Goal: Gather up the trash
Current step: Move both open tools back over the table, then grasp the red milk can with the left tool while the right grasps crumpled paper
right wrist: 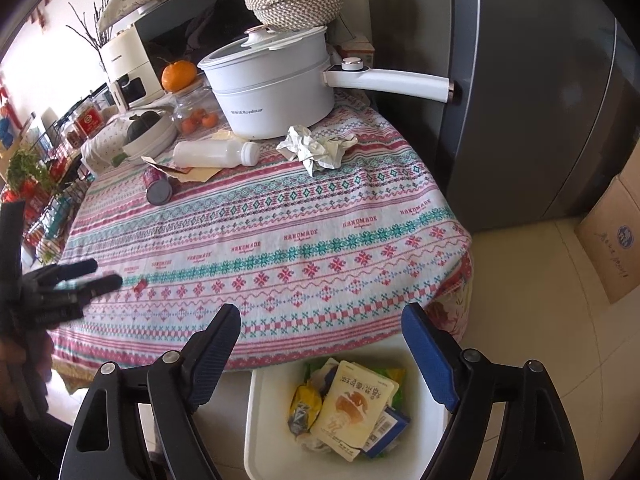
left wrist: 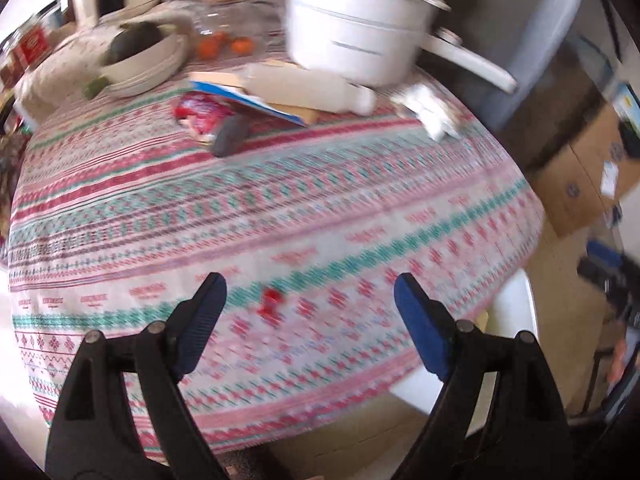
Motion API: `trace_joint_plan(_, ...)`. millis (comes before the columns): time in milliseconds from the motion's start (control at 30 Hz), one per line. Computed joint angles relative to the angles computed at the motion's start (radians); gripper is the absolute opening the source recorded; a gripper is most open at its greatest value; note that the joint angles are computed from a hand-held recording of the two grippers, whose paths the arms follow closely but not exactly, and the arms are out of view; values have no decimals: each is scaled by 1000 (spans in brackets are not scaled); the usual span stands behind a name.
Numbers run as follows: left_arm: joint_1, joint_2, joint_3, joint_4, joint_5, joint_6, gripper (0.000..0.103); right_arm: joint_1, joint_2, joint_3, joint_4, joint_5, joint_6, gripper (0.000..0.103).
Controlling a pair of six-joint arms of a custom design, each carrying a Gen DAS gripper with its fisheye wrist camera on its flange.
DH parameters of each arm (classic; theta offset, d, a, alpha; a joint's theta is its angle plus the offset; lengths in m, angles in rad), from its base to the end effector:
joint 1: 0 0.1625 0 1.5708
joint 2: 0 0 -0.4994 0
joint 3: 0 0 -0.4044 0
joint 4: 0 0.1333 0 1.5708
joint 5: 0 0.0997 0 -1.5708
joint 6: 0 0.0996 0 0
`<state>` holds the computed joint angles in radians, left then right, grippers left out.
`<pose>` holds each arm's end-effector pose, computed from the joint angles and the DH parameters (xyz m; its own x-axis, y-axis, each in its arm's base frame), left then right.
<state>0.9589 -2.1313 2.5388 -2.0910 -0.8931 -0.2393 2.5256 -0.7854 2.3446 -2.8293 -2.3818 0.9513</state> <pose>0.0375 -0.2873 0.3593 -0.7941 0.1859 -0.5786 0.3938 0.8826 -0.2569 0.3885 -0.2002 0.0162 -0.7640 0.0509 0.6432 -0.2713 0.8791 -0.3918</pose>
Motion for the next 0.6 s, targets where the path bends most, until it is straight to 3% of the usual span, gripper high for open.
trace_joint_plan(100,169,118,-47,-210,-15,63,86,-22,26,-17,-20,3,-28,84)
trace_joint_plan(233,324,252,-106,-408,-74,97,86,-46,59,-40,-25,7,-56,84)
trace_joint_plan(433,397,398,-152,-597,-110,142,80,-97,106,-77,-44,-12,-115,84)
trace_joint_plan(600,418,497,-184,-680,-126,186,66,-148,155,-108,-118,-61,-188,84)
